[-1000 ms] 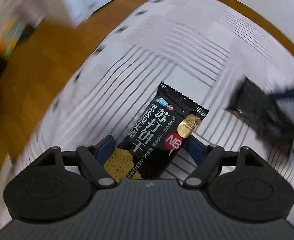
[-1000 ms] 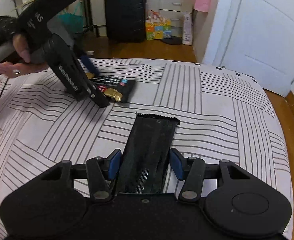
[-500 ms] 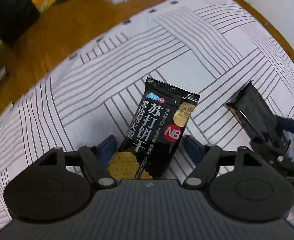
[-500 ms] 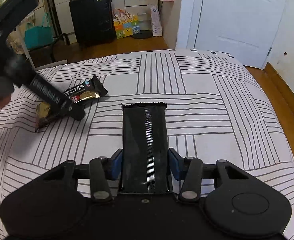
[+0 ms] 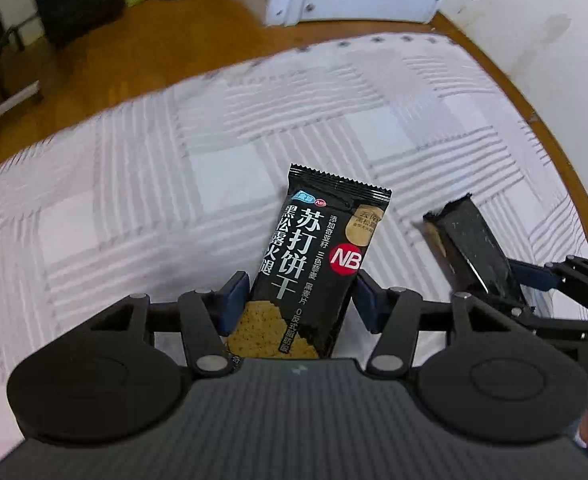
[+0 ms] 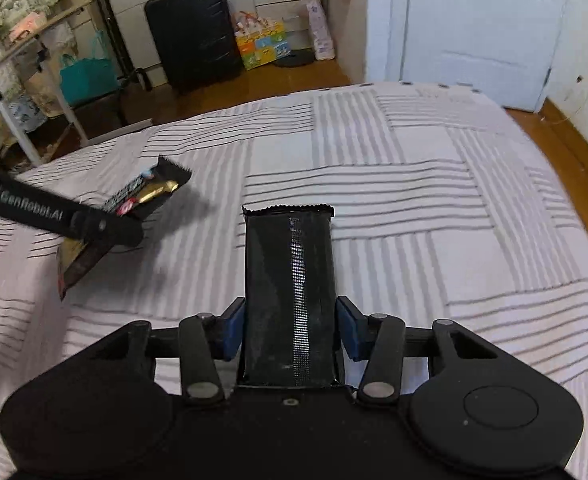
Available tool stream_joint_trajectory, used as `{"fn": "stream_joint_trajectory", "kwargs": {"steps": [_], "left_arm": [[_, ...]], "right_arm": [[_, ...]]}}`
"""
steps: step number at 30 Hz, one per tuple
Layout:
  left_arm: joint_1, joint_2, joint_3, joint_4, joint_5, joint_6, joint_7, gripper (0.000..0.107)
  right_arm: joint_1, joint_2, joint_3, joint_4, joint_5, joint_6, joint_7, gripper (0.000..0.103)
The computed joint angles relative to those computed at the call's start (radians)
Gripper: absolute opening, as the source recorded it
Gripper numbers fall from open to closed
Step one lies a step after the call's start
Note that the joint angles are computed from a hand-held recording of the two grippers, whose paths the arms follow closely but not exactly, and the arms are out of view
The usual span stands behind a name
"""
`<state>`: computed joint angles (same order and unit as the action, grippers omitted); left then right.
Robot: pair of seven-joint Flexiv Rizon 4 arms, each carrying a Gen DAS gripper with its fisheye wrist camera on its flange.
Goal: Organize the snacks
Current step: 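Carry both packs into the pink box and open both tools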
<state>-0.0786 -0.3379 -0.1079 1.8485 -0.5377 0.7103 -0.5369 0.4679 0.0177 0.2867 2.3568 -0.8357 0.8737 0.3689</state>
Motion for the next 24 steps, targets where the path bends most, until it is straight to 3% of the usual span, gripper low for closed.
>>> {"fn": "stream_joint_trajectory", "kwargs": {"steps": [5, 12, 19, 24], "left_arm": [[0.047, 0.040, 0.043, -0.003, 0.028, -0.153, -0.026, 0.055], [0.111, 0.118, 0.099, 0.049, 0.014, -0.265, -0.001, 0.055], [0.191, 0.170, 0.162, 0.019, 0.043, -0.393, -0.013, 0.055], [0.268, 0.190, 0.206, -0.027, 0.024, -0.434, -0.015, 0.055]], "right_arm": [[0.016, -0.015, 0.008, -0.018, -0.001, 0.061, 0.025, 0.053], [0.060, -0.041, 0.016, -0.071, -0.022, 0.110, 0.021, 0.053], [0.113, -0.094, 0.018, -0.184, 0.049, 0.147, -0.130, 0.053], [0.147, -0.154, -0.012, -0.281, -0.006, 0.222, -0.195, 0.053]]}}
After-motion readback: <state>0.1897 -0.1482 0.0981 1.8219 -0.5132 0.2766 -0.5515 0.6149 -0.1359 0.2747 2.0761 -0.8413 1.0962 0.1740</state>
